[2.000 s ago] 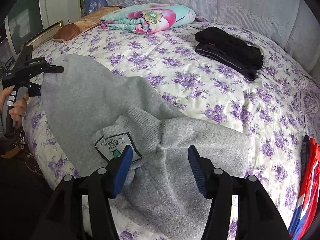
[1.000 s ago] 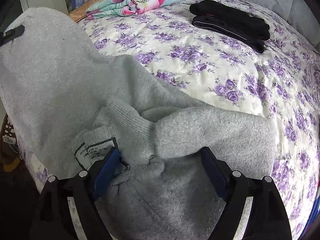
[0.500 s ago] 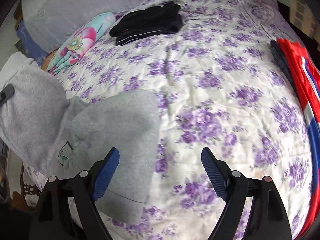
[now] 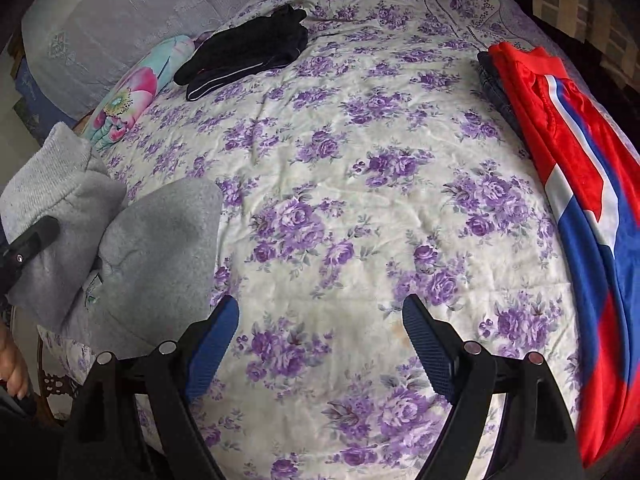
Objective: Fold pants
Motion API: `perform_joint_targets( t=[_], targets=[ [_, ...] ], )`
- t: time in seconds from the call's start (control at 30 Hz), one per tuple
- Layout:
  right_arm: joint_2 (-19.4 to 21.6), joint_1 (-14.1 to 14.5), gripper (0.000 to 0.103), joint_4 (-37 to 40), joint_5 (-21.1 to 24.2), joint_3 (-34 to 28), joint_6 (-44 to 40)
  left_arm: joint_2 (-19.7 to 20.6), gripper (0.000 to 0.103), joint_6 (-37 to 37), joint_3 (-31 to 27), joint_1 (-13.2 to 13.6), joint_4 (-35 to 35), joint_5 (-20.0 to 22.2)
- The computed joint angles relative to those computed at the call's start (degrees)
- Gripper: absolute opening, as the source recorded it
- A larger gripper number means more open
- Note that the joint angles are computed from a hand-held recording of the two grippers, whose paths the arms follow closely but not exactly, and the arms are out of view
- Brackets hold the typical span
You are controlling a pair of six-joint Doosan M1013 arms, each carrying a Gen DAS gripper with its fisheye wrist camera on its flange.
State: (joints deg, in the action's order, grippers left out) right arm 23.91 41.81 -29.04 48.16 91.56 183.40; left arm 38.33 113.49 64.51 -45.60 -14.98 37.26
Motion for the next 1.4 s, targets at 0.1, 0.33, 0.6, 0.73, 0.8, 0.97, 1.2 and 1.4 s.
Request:
perform_joint_targets(
  t=[0.1,0.33,0.6,0.73,0.8,0.97,1.2,1.4],
  targets=[
    [-0.37,-0.22,0.084,0.38,-0.45,0.61,-1.58,0.51,0.029,-0.07,0.45,-1.21,3.04,-0.04],
    [-1.22,-0.88,0.084,-0.41,-2.28,1.80,-2.22,1.17,0.048,6.70,2.86,-3.32,4.18,-0.12],
    [-0.97,-0.94,0.084,-8.75,-3.89,-0.92,-0.19,-1.55,0.065,9.74,4.24,-0.78,-4.55,-0.77],
    [0.42,-0.32,0.084,-14.70,-5.13,-4.80,-1.71,-3.47,0.078,2.66,5.86,1.08,-1.27,-3.71],
    [1.75,-0.01,0.084,-15.35,-5.58,-7.48,-5.13,-3.18,0.080,-4.05,5.43,1.79,4.07,-3.54],
    [5.25,1.05,0.082,-13.54,-6.19,-13.34,-15.38,0.27,0.080,-8.47,1.31,3.96,5.09,7.26],
    [9.39,2.96,0.082,-5.37,4.88,-18.29,-33.06,0.52,0.081,5.12,3.88,3.92,2.25,13.56],
    [6.45,0.33,0.082,2.62,-3.12,-12.36,-23.02,-0.49,0.076,10.64,4.52,4.57,-1.12,13.39]
  ],
)
